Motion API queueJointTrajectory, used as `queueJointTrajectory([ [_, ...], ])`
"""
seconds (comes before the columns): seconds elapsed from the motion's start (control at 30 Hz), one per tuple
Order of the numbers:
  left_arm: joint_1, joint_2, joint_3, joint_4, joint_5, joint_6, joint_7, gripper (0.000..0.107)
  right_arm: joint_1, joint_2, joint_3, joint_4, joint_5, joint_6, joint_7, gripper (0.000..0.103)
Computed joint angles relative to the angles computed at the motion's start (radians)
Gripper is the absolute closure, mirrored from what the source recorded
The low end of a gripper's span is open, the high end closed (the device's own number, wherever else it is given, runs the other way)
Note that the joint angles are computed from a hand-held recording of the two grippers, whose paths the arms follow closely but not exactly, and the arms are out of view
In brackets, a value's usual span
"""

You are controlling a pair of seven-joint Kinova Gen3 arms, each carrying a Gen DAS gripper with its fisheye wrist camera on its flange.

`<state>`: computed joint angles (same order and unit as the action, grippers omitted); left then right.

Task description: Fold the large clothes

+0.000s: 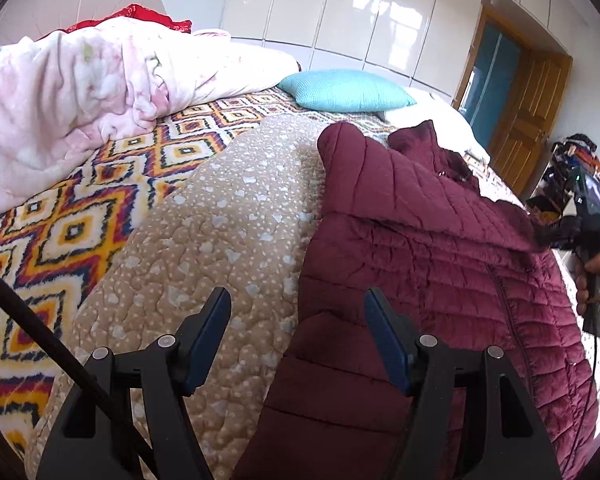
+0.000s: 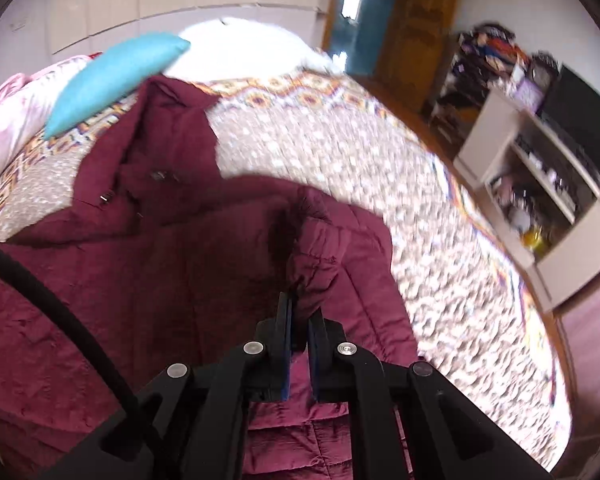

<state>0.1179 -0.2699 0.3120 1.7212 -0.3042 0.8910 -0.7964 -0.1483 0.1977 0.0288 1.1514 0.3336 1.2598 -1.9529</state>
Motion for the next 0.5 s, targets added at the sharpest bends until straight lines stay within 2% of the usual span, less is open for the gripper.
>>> queueJointTrajectory([
  [0.07,0.001,0.007,0.003,-0.004,-0.003,0.008,0.000,0.040,0.002,0.016,0.005,0.012,0.004,0.006,-0.002,0.095],
  [0.13,0.006,0.012,-0.002,-0.006,0.002,0.013,-0.003,0.040,-0.006,0.016,0.007,0.038,0.035,-0.001,-0.002,0.087],
  [0.2,0.010,0.014,-0.011,-0.008,0.011,0.018,-0.007,0.040,-0.034,0.008,0.022,0.045,0.097,0.013,-0.033,0.061],
  [0.3,0.014,0.015,-0.023,-0.010,0.026,0.024,-0.010,0.040,-0.006,-0.028,0.022,0.043,0.098,0.013,-0.048,0.053],
  [0.37,0.014,0.015,-0.026,-0.013,0.031,0.030,-0.010,0.040,0.016,-0.063,0.022,0.045,0.081,-0.005,-0.062,0.052],
  [0.43,0.012,0.019,-0.017,-0.018,0.023,0.044,-0.002,0.040,0.016,-0.109,0.008,0.057,0.097,-0.034,-0.081,0.043],
  [0.5,0.015,0.023,-0.014,-0.023,0.019,0.053,0.001,0.040,0.010,-0.143,-0.016,0.086,0.111,-0.094,-0.088,0.029],
])
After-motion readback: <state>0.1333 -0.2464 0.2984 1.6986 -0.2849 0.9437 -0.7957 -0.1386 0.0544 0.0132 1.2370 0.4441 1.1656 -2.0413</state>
